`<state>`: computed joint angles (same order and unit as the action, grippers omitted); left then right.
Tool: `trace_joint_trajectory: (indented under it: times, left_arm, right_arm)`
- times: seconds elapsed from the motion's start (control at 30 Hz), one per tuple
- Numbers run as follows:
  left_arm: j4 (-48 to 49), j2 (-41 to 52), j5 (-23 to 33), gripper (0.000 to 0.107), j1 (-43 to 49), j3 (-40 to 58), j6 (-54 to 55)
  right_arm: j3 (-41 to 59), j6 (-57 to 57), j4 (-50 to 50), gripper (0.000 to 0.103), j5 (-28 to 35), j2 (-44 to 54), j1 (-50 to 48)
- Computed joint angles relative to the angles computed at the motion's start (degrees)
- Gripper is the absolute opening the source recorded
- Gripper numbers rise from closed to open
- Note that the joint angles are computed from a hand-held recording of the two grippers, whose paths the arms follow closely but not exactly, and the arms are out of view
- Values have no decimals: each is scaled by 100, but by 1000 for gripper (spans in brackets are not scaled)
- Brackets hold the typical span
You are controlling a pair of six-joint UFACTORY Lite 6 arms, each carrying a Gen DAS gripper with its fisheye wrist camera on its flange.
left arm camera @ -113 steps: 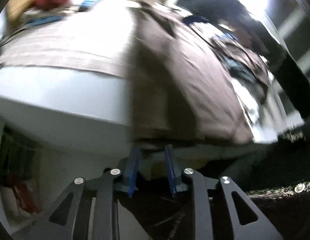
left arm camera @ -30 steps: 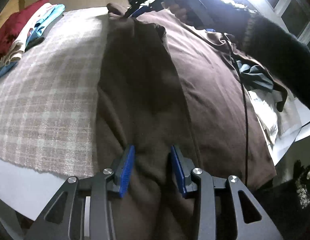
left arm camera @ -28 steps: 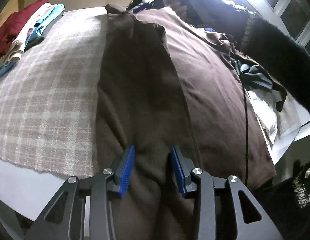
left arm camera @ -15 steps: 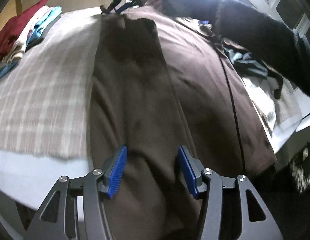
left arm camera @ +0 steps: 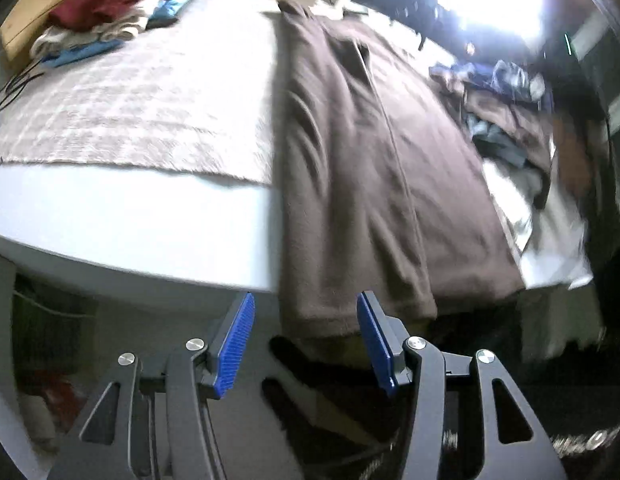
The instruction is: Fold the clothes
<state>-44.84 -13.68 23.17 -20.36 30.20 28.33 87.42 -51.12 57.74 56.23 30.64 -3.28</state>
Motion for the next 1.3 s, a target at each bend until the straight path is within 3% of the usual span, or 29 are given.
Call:
trace_joint_trajectory:
  times: [0.13, 0.23, 0.33, 0.43, 0.57, 0.63, 0.73, 0.83, 0.97, 1.1, 1.2, 1.3]
  left_arm:
    - [-704, 452, -193, 51, -89, 21, 940]
    - [-740, 680, -443, 49, -466, -12, 930]
    - [-42, 658, -675, 49, -1040, -190, 135]
    - [1049, 267, -621, 49, -1358, -485, -1099]
    - [2122, -684, -301, 50, -1574, -770, -2479]
    - [2306, -830, -249, 50, -1809, -660, -2804]
    - [2472, -573, -406, 51, -2446, -202, -3153]
    - [2181, 333, -709, 52, -3137, 677, -2873]
    - [2049, 1504, -637, 52, -3527, 2002, -2450]
    - [2266, 2598, -195, 56, -3598, 3462, -2231]
    - [2419, 3616, 465, 56, -3446, 4839, -2066]
    - [2751, 4430, 1065, 56, -3392, 5968, -2188]
  right_arm:
    - [-2048, -386, 207, 51, -532, -1070, 528]
    - [-3103, -834, 560, 51, -1027, -1705, 1066]
    - [-3810, -1254, 863, 50, -1861, -2153, 1878]
    - [-4153, -926, 568, 49, -2749, -2156, 2670]
    - [-5044, -811, 339, 49, -2429, -2911, 2218]
    - [-5523, -988, 124, 49, -1730, -3662, 1080]
    - [-5717, -590, -661, 49, -1238, -4729, -719]
    - [-5046, -498, -1201, 50, -930, -4689, -2517]
    - [-3204, -1300, -870, 56, -458, -3013, -4642]
    - [-918, -1037, -817, 59, -193, -830, -5487]
    - [470, -583, -957, 59, 96, 469, -5637]
    - [1402, -488, -820, 59, 356, 1383, -5697]
